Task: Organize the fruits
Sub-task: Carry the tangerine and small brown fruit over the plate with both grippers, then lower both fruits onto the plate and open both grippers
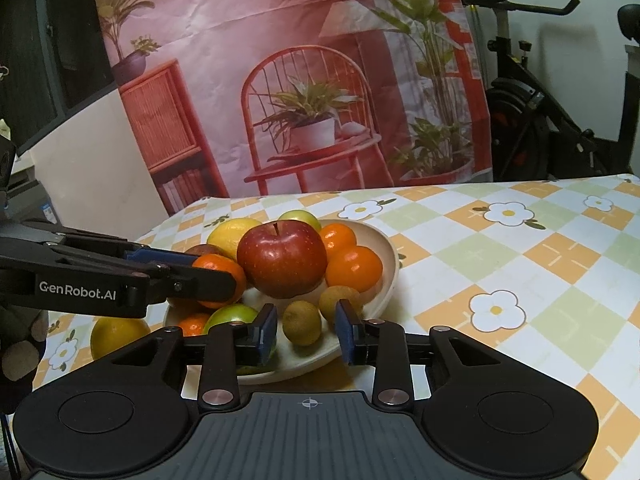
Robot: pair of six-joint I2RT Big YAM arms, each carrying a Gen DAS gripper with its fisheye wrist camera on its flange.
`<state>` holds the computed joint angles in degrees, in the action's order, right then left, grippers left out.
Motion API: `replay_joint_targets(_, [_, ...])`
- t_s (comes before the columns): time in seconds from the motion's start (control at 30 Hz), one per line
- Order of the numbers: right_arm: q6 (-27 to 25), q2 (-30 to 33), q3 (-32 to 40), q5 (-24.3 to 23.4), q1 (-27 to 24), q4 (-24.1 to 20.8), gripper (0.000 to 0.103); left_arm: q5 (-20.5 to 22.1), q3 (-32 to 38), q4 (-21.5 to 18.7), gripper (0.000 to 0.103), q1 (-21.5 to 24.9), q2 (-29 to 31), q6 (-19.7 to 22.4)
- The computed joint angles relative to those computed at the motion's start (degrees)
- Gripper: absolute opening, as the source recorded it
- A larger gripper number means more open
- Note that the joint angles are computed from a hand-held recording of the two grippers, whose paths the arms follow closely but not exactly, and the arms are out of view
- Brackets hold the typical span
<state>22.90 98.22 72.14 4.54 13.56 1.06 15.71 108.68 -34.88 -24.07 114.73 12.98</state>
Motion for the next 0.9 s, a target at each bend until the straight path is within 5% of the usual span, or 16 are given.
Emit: replay_joint_targets(0.9, [0.12,-0.52,-0.61,-0.49,-0.15,1.1,0.043,-0.45,-3.46,0.61,0.052,1.06,-3.09,-4.17])
